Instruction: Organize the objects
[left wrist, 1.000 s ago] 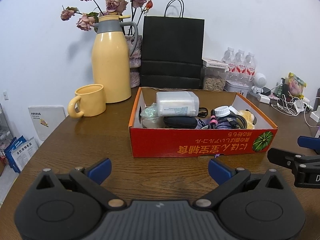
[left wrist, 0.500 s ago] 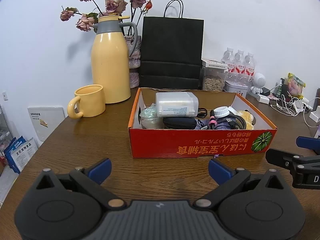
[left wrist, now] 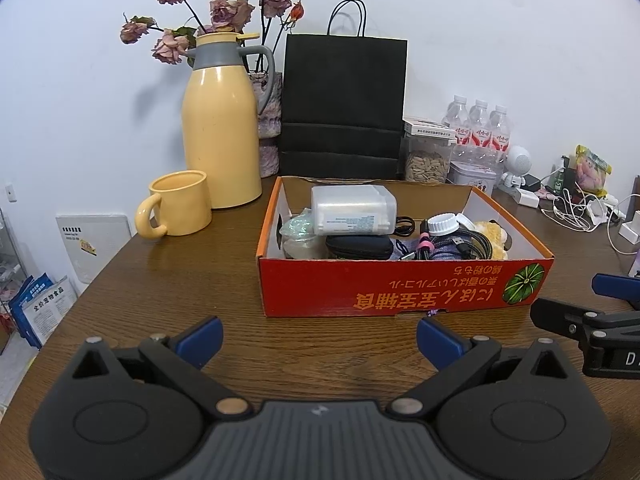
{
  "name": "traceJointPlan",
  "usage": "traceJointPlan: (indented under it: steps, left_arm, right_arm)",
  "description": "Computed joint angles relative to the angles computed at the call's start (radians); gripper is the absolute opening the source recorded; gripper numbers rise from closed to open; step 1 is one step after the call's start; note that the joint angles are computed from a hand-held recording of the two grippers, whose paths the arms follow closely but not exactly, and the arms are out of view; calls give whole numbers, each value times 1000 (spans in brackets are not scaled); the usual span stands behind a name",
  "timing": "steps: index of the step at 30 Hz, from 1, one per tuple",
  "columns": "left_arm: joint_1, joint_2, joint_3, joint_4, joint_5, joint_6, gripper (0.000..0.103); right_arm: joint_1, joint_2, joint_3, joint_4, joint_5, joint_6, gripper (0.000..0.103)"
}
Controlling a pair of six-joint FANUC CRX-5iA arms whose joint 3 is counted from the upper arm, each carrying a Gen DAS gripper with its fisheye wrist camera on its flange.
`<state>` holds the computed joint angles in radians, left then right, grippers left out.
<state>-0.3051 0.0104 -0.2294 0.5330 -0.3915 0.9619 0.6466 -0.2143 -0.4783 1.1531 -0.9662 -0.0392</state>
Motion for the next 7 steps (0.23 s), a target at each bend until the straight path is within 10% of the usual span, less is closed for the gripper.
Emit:
traceJointPlan:
  steps: [7]
  left_arm:
    - [-2,-2,-19,58,11,-52,103]
  right_arm:
    - [1,1,1,0,-1,-1,103]
